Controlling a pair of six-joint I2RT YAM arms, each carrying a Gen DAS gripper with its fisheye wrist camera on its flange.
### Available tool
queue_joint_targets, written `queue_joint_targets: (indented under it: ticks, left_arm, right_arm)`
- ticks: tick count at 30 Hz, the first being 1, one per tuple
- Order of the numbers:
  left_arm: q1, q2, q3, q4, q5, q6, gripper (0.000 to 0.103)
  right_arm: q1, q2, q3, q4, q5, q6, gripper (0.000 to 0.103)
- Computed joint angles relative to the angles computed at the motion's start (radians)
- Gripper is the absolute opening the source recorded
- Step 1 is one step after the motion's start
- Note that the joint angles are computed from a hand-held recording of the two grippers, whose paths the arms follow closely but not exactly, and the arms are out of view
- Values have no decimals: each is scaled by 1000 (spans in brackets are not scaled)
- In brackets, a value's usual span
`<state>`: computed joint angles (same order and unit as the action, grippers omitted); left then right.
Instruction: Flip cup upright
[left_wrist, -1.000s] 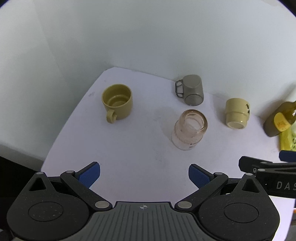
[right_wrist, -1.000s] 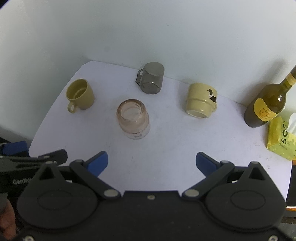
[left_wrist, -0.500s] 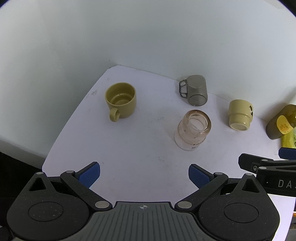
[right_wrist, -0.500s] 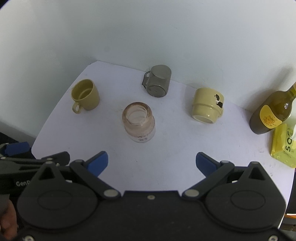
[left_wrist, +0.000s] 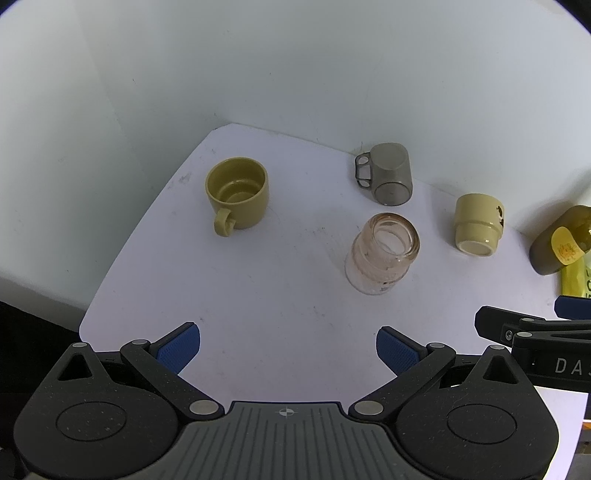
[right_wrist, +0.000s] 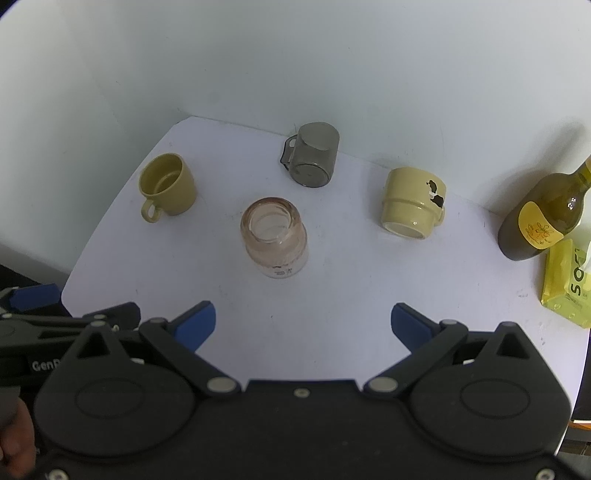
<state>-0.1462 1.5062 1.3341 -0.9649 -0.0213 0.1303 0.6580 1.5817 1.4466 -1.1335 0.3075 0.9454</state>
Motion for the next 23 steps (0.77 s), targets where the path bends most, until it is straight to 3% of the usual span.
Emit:
queue_joint_targets:
  ticks: [23]
  left_arm:
    - [-10,14,5,3,-1,-9,103]
  right_arm:
    - [-7,8,15,-13,1,-14,103]
